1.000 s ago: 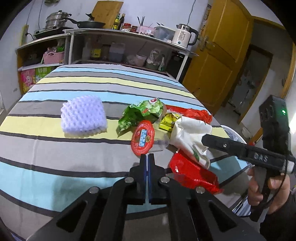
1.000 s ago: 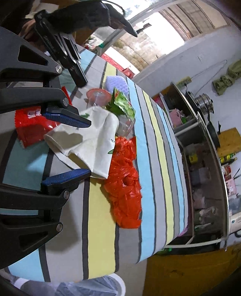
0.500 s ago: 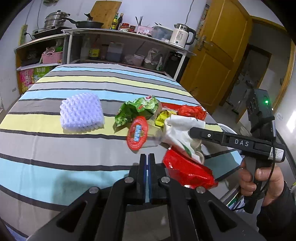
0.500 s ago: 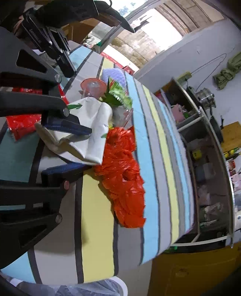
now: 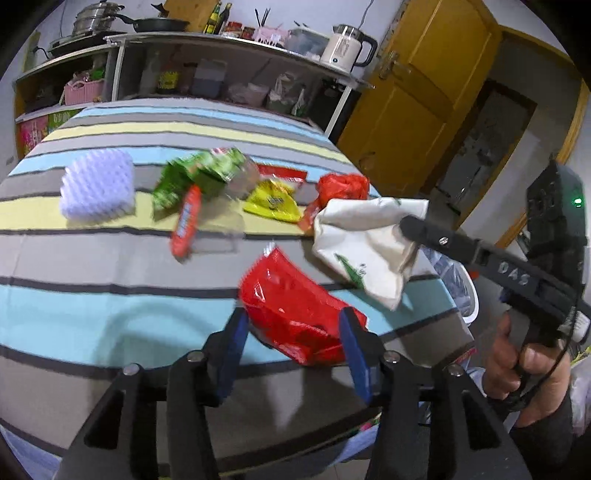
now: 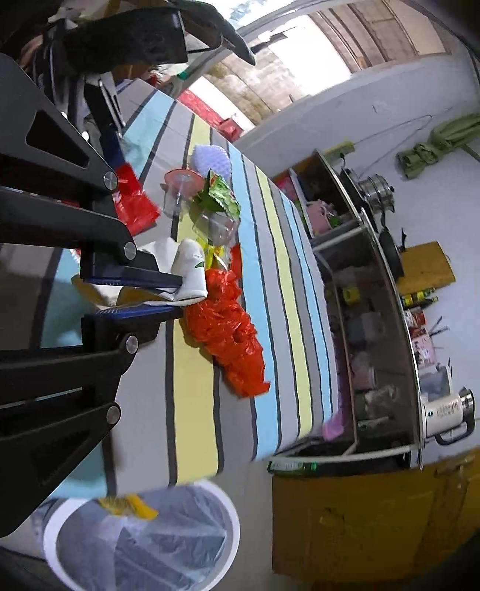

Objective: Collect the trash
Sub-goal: 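Grasp the red bag with the left tool while the right grasps the white paper bag, then lift the red bag and white paper bag and carry both over the trash bin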

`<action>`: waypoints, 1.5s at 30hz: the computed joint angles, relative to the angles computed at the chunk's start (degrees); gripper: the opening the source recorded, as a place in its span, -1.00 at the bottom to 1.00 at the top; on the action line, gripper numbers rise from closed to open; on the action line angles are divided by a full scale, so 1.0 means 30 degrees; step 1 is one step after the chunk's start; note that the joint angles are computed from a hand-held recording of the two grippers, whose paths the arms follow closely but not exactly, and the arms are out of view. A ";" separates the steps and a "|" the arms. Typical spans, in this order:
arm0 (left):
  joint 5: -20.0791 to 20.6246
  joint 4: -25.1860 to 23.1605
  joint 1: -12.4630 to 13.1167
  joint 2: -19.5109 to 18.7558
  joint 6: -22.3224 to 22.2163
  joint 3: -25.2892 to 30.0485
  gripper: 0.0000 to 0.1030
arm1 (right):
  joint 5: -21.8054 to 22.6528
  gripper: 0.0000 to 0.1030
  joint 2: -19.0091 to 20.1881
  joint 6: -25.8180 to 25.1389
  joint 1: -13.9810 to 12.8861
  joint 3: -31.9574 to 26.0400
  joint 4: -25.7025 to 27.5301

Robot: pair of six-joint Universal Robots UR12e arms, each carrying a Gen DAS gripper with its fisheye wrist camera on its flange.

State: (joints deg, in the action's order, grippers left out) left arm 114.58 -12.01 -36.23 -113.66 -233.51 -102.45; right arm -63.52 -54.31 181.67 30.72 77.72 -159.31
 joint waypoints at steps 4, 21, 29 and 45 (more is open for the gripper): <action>0.0247 -0.0669 -0.0090 -0.0296 0.0060 0.0563 0.24 | -0.0132 -0.81 -0.0303 0.0244 -0.0190 0.0506 -0.0352; 0.2090 -0.2609 -0.0426 -0.0380 0.1294 0.1235 -0.70 | -0.0209 -0.84 -0.1023 0.0780 -0.0599 0.1757 -0.1692; 0.2565 -0.1918 -0.0478 -0.0335 0.2393 0.1475 -0.76 | -0.0629 -0.84 -0.1299 0.1051 -0.0709 0.2063 -0.2555; 0.1849 -0.0735 -0.0376 -0.1851 0.5569 0.4276 -0.76 | -0.2605 -0.84 -0.2036 0.2032 -0.1434 0.3000 -0.4207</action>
